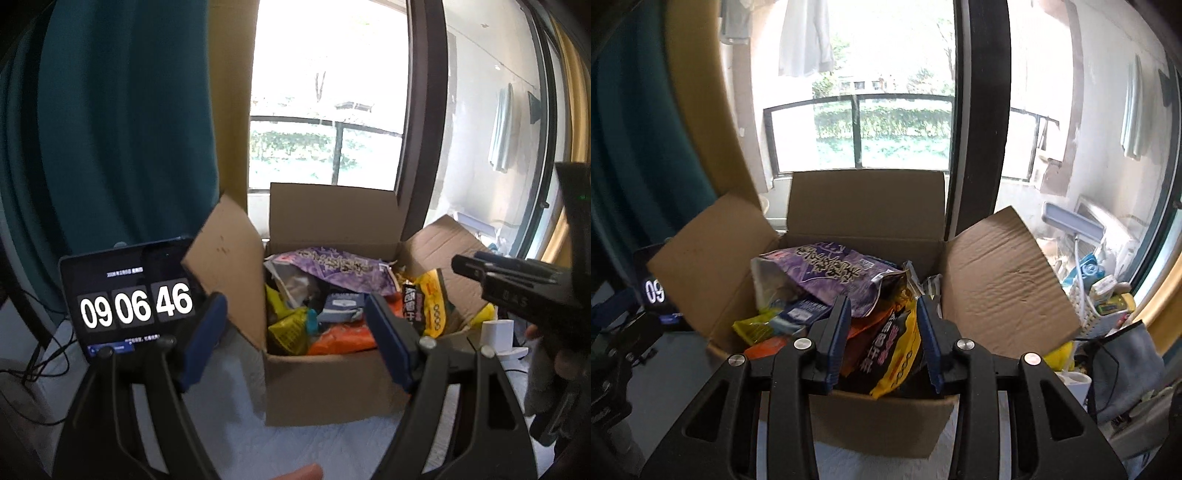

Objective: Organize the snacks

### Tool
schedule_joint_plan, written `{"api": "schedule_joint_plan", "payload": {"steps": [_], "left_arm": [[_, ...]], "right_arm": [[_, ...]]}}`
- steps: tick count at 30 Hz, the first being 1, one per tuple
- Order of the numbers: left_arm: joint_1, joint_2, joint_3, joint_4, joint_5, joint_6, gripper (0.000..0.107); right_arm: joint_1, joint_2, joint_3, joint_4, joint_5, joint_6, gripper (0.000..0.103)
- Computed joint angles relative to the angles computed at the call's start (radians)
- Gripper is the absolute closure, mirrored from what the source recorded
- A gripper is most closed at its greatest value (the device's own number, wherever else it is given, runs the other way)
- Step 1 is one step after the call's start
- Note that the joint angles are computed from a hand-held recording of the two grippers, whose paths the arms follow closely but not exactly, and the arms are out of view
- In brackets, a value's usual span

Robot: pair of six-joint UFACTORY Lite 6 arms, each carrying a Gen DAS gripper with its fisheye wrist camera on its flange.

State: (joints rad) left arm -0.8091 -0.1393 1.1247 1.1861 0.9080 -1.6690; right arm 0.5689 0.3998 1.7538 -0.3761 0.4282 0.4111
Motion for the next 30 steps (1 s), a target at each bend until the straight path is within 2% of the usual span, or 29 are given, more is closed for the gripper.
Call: {"api": "schedule_joint_plan", "payload": {"steps": [6,12,15,24,30], "left_arm": [[-0.097,-0.006,0.016,0.001,0.093,-0.009,0.014],[-0.223,-0.03,0.019,0.015,0.211,-0.043,0.012],[-0.284,-0.036,0.022,0.023,0.276,-0.064,0.011],[-0.565,-0.051,0.011,0.068,0.525,-0.166,0.01],[-0.758,0.004,0.054,0.088,0.734,-0.223,0.01]], "right_arm": [[0.042,-0.172,-0.169,-0.114,-0.012,0.098,0.064],[0.056,-0.316,-0.304,-0.181,-0.028,0.164,0.063],[0.072,-0.399,-0.379,-0.231,-0.037,0.21,0.054],[0.167,-0.684,-0.592,-0.436,0.012,0.429,0.049],[0.274,-0.878,-0.743,-0.61,0.109,0.609,0.048]]}}
